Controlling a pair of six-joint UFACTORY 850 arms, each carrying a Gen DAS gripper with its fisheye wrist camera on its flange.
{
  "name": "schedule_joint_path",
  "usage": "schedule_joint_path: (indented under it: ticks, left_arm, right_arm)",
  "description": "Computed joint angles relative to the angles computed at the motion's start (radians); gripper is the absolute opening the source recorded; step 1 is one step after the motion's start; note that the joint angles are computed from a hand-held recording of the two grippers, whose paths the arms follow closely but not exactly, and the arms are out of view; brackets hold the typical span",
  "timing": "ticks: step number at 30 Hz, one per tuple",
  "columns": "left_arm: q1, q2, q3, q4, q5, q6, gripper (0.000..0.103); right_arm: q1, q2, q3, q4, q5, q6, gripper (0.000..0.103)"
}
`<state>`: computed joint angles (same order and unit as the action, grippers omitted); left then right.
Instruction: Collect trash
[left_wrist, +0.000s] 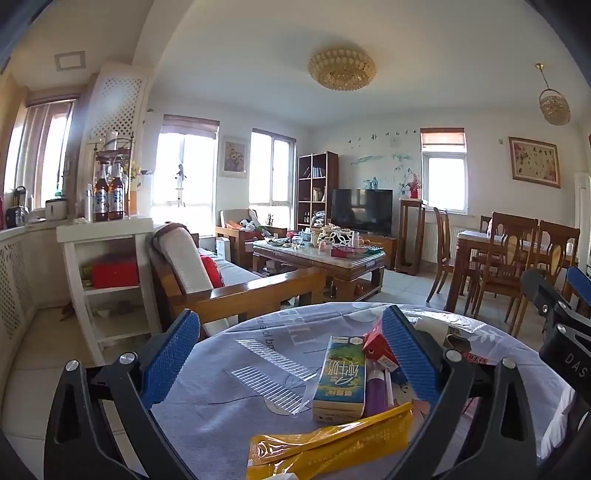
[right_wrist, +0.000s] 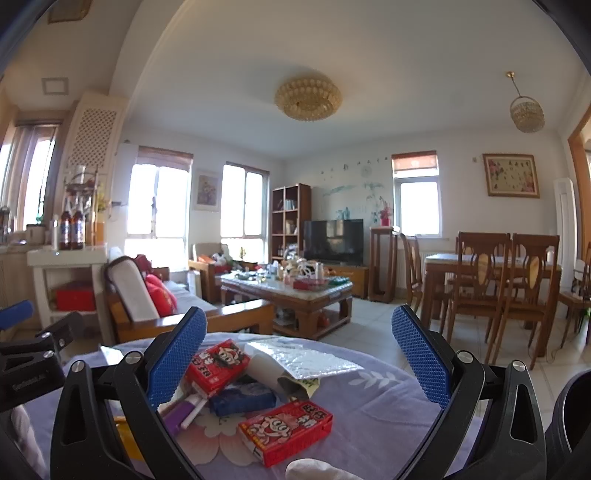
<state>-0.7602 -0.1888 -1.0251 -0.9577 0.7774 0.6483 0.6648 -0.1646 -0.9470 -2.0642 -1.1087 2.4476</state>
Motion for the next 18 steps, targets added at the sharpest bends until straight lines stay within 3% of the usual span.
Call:
schedule_joint_path:
  ticks: [18]
  left_arm:
    - [0.008,0.0,-0.002,0.009,-0.019,-0.013,0.098]
  right_arm:
    - [0.004,-0.002,-0.016,0.033,0.011,-0.022,0.099]
